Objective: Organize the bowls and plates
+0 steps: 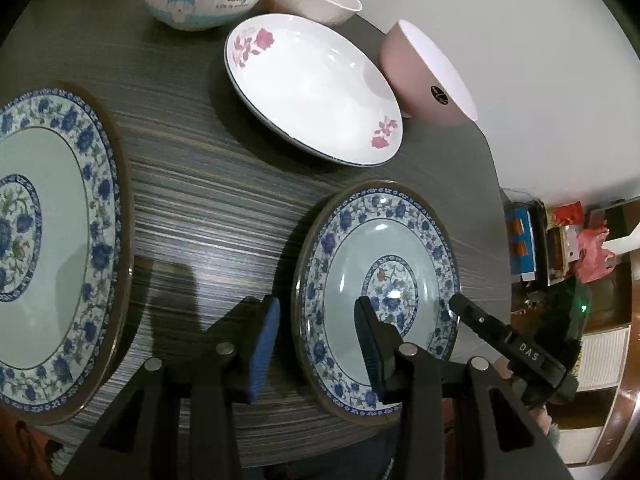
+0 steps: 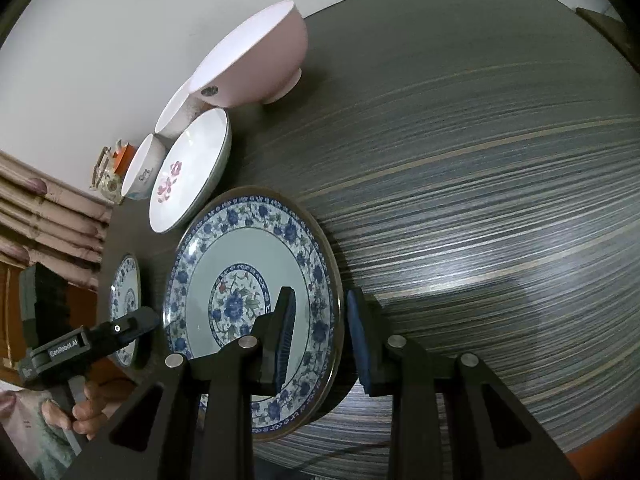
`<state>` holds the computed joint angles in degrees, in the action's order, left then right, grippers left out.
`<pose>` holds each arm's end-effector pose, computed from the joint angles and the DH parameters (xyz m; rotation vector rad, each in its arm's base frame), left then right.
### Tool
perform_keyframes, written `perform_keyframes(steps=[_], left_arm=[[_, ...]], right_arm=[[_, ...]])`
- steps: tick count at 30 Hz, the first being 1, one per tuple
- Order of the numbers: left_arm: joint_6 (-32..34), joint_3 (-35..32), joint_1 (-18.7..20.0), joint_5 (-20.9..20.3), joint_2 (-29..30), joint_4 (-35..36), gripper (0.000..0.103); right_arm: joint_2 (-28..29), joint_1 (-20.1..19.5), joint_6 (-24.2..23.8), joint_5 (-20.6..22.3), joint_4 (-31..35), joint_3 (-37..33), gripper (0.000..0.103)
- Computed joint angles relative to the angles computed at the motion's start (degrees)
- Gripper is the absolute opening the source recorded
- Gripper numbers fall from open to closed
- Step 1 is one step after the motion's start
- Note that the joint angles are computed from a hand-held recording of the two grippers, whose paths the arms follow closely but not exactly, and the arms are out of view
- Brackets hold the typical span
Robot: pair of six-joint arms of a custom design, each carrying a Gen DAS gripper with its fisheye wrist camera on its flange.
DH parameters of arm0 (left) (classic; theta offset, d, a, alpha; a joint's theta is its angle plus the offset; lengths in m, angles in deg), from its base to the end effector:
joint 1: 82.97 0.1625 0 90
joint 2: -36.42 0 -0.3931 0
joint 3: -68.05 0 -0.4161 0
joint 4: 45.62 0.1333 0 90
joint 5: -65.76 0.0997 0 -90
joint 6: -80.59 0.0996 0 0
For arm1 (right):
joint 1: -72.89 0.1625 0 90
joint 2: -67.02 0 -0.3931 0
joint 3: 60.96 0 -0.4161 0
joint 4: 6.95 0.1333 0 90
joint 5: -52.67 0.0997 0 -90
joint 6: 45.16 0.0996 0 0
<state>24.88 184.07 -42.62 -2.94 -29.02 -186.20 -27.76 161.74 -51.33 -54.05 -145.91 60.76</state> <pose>-0.2921 -0.4706 0.1058 -0.1525 2.8809 -0.4314 0.0953 -0.4684 0.3147 0.0424 -2.7840 0.5143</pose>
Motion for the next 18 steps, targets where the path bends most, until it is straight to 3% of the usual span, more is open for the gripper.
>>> perform_keyframes(steps=[18], left_arm=[[0.76,-1.52,1.22,-1.76,2.26,0.98,0.037]], right_arm=[[0.91,-0.20,0.61,0.09,1.05,-0.34,0.026]])
